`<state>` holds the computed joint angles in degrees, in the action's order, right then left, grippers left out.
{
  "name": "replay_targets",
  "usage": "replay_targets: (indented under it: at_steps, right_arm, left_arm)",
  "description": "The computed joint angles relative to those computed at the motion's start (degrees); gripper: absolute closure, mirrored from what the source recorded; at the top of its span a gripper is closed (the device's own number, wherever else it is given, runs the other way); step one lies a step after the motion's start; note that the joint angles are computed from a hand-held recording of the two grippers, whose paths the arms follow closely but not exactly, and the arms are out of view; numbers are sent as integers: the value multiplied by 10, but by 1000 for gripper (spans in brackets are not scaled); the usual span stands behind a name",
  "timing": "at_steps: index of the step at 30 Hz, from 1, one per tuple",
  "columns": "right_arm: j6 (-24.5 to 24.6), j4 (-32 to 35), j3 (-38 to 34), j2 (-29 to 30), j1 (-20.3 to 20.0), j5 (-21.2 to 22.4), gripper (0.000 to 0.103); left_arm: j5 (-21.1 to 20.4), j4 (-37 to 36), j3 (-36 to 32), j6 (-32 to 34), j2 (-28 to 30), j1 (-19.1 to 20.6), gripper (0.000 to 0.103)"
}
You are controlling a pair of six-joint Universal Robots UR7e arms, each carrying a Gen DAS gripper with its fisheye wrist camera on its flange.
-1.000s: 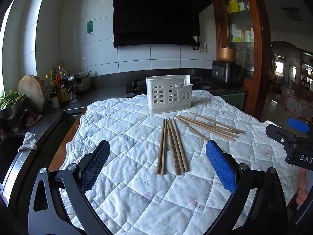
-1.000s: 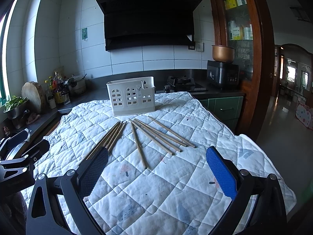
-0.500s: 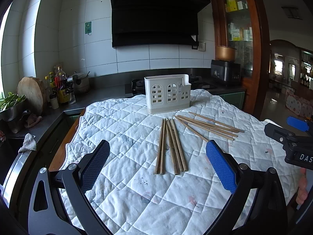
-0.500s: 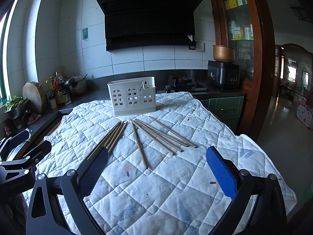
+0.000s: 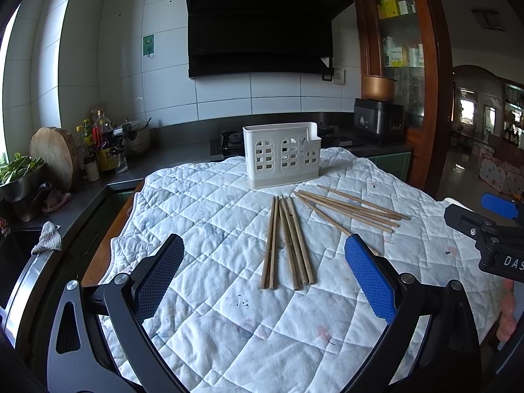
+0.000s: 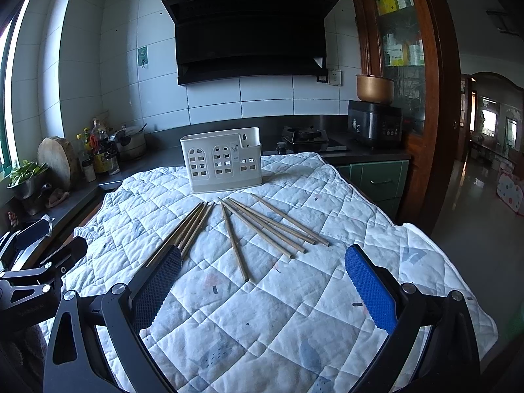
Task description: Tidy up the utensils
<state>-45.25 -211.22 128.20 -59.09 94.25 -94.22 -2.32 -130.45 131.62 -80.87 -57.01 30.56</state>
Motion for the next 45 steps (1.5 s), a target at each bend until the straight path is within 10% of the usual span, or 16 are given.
replay_targets:
  at_steps: [23, 45]
  right_arm:
    - [2, 8, -2, -2, -3, 4, 6]
    - [-13, 99, -70, 23, 7, -33, 6]
  left_arm:
    - [-7, -39, 0, 36, 3, 6, 5]
    - [-70, -308, -27, 265, 43, 61, 6]
